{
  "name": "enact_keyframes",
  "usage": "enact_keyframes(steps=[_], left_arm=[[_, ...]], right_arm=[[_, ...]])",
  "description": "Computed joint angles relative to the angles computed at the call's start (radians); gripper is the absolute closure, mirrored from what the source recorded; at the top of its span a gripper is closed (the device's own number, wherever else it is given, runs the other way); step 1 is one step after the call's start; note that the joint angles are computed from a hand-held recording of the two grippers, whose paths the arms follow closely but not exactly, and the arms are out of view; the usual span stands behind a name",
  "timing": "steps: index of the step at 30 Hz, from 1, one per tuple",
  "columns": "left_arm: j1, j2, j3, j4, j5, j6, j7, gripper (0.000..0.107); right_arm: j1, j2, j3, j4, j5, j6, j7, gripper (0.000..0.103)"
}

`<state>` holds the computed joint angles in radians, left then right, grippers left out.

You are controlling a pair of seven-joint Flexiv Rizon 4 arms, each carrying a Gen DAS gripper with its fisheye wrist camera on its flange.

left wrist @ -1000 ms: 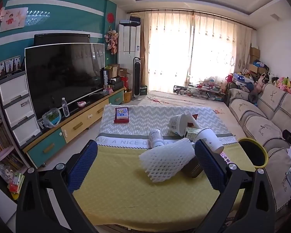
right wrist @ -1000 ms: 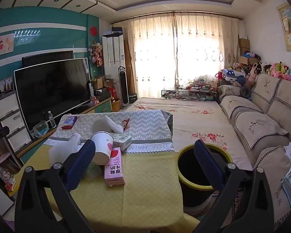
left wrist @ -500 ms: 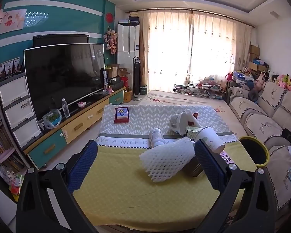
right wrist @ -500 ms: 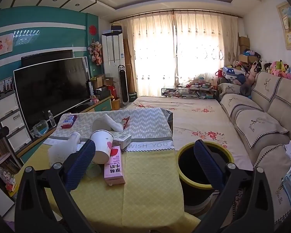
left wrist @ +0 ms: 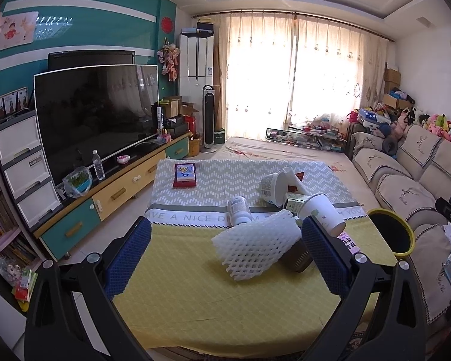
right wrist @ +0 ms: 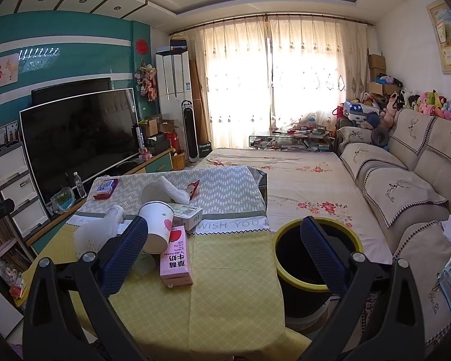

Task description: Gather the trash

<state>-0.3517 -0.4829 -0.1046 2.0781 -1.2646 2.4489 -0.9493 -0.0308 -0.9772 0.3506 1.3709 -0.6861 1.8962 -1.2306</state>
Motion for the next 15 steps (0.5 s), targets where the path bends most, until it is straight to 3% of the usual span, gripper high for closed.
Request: enact_keyframes(steps=[15], left_arm=[[0.004,-0.008,0.005,-0.004,0.012,-0.022,-0.005,0.008]], right_arm=[[-0.018,-0.01,0.041,-0.011,0.011,-0.029,-0.032,0.006]])
